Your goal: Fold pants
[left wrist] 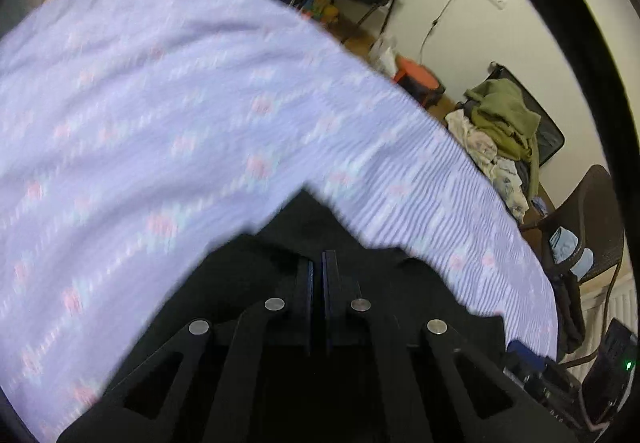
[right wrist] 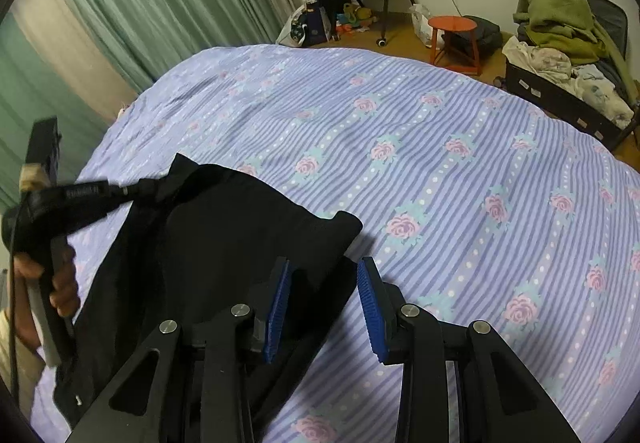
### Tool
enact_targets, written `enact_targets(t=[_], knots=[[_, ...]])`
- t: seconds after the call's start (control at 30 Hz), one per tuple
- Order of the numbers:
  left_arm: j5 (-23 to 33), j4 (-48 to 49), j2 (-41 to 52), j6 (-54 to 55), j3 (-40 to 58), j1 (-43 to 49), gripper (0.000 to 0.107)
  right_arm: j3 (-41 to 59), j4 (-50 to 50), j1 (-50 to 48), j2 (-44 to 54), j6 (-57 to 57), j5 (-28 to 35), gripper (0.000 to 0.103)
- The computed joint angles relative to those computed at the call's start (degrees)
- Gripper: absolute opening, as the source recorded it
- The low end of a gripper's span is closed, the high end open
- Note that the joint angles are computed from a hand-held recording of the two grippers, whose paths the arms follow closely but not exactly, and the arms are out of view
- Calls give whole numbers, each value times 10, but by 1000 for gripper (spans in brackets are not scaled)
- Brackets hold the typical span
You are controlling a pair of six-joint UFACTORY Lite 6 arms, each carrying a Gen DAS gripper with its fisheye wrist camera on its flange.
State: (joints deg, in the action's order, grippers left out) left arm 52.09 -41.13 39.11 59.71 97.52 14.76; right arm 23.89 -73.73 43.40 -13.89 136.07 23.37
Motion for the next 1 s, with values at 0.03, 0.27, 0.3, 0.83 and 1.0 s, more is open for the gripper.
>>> enact_targets(t=[0.03,0.27,0.3,0.83,1.0], knots=[[1,4,16,-10,32,-10,6,2,-3,-2,2,4,-1,36],[51,132,199,-145,299,-86,8,28,-120,-60,77,112,-56,34],[52,146,207,-156,314,-89,9,31,-119,-67,85,112,-62,25],[63,-29,-268,217,-153,215,79,116,229,124,-56,-265,215,63],[143,-7,-284,321,-133,434,79,246,247,220,34,-309,230,65]])
